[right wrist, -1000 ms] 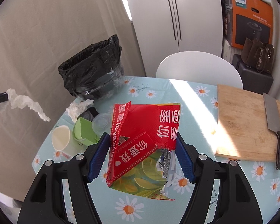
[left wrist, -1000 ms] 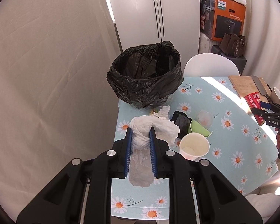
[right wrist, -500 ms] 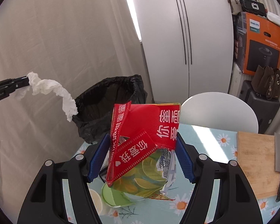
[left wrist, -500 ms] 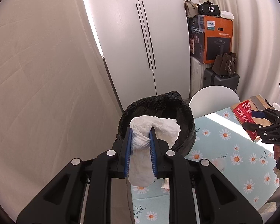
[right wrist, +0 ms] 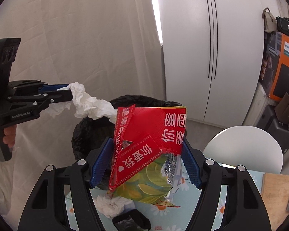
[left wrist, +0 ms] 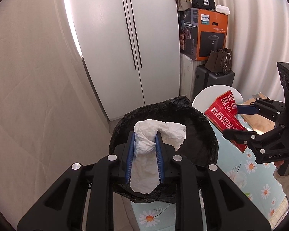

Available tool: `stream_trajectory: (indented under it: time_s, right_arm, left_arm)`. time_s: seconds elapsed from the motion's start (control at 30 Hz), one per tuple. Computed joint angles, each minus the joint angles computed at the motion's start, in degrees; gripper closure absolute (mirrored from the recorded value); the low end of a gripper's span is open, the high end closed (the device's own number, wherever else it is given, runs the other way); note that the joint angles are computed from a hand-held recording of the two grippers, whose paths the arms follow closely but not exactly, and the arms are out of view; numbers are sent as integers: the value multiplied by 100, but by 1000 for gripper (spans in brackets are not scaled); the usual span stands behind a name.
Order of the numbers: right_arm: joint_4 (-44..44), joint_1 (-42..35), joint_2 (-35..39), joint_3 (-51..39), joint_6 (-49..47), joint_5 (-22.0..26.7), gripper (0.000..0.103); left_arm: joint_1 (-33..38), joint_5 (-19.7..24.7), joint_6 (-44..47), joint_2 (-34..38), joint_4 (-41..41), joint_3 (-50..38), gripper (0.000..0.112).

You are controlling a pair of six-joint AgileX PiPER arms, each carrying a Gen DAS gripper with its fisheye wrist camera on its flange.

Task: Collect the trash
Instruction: 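Open both tools to drop the tissue and red bag into the bin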

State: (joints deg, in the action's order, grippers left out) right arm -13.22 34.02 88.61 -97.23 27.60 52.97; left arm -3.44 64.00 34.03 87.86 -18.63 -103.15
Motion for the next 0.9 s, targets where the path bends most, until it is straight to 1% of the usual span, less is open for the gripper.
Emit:
stream_trajectory:
  time_s: [0.03,0.07,0.1,0.13,0.17,0.23,0.3,0.33,0.43,0.53,0.57,0.7,0.77,0.9]
  right_arm:
    - [106,-43,134,-95,-42,-24,35]
    - [327,-118,274,-207,-207,-92,33]
    - [594,-185,289,-127,-442,-338,24]
    - [783,-255,324,-89,-610,-511,15]
    - [743,-262,371,-108,-551,-498,15]
    - [636,-249,384,-77,-492,-508,15]
    - [609,-245,365,-56,-470,-474,15]
    - [595,-254,355,-70,-481,-471,14]
    - [657,-269,377,-89,-513,-476,14]
    - [382,-169,441,-209,-266,-405,14]
    - [437,-187,451,-242,-242,-417,14]
    - [960,-373,166,37,-346,-660,14]
    - [916,-397,47,103,-247,-640,14]
    - [905,-459,-245,302,-200,-577,14]
  left_arm:
    - [37,-174,58,6,-62,141,83]
    - [76,-311,46,14,-117,271,67]
    - [143,-441,68,28,-254,390,48]
    - [221,-590,129,2,-431,556,40]
    - [303,-631,166,3,-578,650,33]
    - [445,-621,227,13,-768,742,31]
    - [478,-861,150,-111,-662,963,22]
    - [527,-950,178,-179,-712,1074,21]
    - [757,-819,217,-243,-967,1168,20]
    - [856,-893,85,-469,-832,1420,18]
    - [893,-875,57,-536,-809,1483,17]
    - [1092,-753,66,-763,-854,1701,17]
    - [1107,-790,-33,-919,-742,1859,16]
    - [1145,-719,-140,-1206,-622,2116,16]
